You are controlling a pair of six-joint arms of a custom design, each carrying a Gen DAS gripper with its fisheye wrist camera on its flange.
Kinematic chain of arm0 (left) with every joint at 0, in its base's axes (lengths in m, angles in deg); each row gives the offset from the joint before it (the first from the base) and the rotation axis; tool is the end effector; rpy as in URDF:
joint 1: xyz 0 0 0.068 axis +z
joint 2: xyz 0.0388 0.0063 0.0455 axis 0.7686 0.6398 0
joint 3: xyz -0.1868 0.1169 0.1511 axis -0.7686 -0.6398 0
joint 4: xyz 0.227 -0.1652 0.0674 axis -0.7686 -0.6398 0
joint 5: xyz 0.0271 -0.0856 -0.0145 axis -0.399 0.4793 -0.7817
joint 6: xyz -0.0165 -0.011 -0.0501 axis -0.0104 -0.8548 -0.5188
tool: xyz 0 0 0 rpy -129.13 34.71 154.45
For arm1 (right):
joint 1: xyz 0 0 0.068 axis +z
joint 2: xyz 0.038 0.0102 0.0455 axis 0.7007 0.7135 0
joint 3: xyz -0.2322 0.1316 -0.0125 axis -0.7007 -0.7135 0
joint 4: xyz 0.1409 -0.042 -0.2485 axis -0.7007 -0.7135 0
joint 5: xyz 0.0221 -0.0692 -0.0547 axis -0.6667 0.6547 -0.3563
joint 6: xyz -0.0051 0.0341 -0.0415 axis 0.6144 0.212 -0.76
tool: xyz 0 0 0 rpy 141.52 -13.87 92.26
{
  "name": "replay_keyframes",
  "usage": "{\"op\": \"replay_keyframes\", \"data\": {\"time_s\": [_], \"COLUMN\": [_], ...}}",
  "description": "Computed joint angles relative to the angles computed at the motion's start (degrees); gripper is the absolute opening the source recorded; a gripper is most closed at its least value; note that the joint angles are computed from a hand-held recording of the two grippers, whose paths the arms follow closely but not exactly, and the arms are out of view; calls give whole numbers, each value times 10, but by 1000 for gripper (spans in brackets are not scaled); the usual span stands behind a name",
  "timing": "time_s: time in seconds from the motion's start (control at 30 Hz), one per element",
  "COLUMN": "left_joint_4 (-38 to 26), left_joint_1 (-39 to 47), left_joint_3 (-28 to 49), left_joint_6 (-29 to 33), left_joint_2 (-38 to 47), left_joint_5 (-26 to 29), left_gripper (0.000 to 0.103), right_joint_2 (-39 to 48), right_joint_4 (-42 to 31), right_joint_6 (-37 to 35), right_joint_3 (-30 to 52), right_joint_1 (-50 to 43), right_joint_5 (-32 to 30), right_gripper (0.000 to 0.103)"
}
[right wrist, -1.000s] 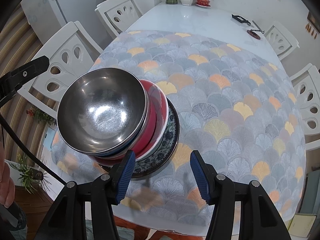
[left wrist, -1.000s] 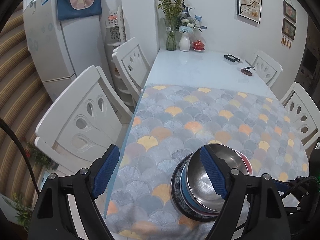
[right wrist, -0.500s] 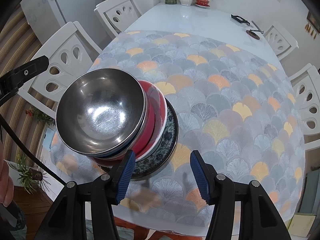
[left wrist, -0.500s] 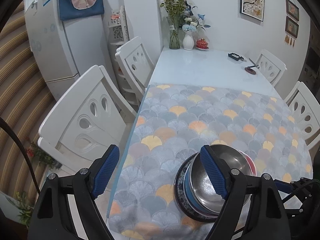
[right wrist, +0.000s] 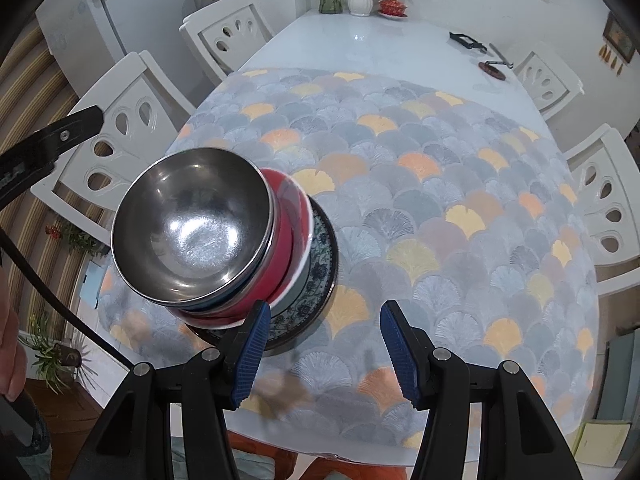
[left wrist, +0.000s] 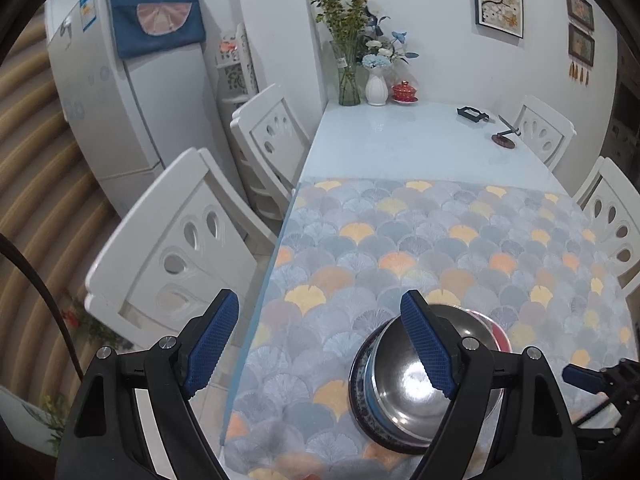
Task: Organize plates and bowls
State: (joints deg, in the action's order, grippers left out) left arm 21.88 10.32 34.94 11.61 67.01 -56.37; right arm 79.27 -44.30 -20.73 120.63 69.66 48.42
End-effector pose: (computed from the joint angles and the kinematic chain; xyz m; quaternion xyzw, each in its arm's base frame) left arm 0.3265 -0.2553 0.1975 0.1482 0.9083 0.0118 0.3910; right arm 0.2341 0.1013 0.1604 0.0942 0.9772 -0.0194 0.1893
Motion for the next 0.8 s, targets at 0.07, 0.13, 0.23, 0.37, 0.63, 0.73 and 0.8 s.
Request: {"op": "replay_keyframes", "data": {"time_s": [0.07, 0.13, 0.23, 0.37, 0.63, 0.73, 0.8], "left_joint_4": [-11, -23, -41, -73, -173, -177, -196], "left_joint_1": [-10, -22, -40, -63, -101, -123, -137], "left_joint_3": [16, 27, 42, 76, 177, 188, 211], "left_joint_6": [0, -8, -20, -40, -124, -148, -153], "left_joint_2": [7, 11, 21, 44, 116, 129, 147], "left_joint_5": [-15, -35, -64, -100, -90, -127, -152], "left_gripper": [82, 83, 93, 96, 96, 96, 96], "right_joint_2": [-18, -27, -46, -76, -131, -150, -158], "right_joint_4": [-8, -9, -11, -15, -32, -41, -48], "right_joint_6": [-4, -11, -39, -76, -181, -226, -254], "right_joint_3": [-6, -9, -14, -26, -66, -72, -73], "right_joint_1": [-2, -9, -27, -52, -157, -201, -228], "right_joint_5": [6, 2, -5, -14, -75, -92, -103], "right_gripper": [55, 55, 55, 55, 55, 55, 55]}}
